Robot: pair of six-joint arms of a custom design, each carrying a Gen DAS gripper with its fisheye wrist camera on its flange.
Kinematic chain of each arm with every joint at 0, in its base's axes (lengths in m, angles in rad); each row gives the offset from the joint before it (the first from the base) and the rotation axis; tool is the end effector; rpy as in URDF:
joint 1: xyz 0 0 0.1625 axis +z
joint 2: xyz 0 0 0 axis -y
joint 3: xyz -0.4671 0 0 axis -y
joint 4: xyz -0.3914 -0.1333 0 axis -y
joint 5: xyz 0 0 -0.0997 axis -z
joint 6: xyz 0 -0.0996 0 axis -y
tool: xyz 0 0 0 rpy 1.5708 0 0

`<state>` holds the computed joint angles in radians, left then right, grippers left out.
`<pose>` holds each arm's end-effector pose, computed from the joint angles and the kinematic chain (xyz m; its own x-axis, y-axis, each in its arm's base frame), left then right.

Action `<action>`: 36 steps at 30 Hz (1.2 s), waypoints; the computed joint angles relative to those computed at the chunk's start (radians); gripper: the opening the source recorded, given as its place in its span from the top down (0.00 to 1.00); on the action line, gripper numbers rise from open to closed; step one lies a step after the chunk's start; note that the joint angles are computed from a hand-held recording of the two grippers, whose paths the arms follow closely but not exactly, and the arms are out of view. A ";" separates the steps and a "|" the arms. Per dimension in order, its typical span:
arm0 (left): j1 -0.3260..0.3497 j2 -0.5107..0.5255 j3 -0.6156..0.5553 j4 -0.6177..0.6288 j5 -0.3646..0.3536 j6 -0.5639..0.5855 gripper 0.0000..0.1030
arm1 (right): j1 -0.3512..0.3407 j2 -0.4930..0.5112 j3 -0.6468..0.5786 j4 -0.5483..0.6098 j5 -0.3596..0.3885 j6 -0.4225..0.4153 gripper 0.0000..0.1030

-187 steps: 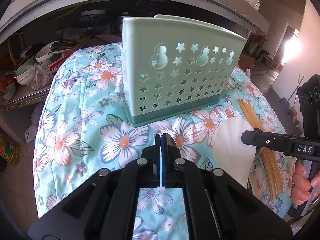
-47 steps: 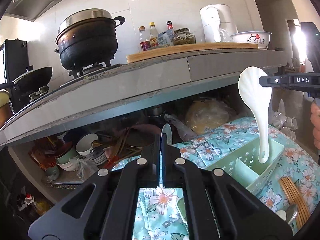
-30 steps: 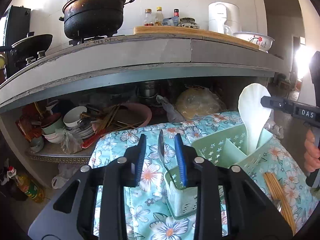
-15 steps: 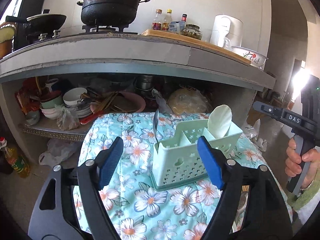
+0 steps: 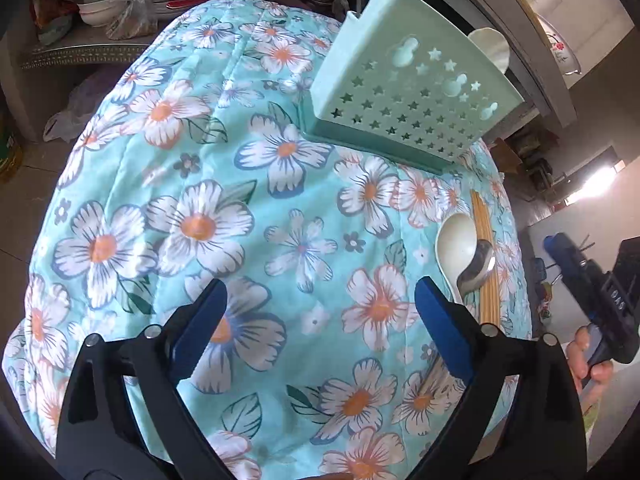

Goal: Organize utensils
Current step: 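Grasp the other white spoon with the left tool while the right tool grasps the other metal spoon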

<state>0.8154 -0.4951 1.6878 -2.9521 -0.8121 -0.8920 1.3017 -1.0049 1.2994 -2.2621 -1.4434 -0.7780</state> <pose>-0.3103 -0.6239 -0.0316 -0.9114 -0.3031 -0.2784 -0.0572 0.7631 -0.6437 -0.0601 -0.7668 0.3906 -0.8625 -0.4699 0.1878 -0.5056 0.7852 -0.3575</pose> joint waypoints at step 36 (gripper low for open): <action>0.068 0.275 -0.598 0.300 -0.111 0.772 0.48 | -0.028 0.127 -0.135 0.144 -0.047 -0.034 0.87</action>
<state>0.8837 -0.2201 1.0902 -2.6517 -0.9235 -0.1200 1.2736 -0.8779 1.1645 -2.1185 -1.4899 -0.8120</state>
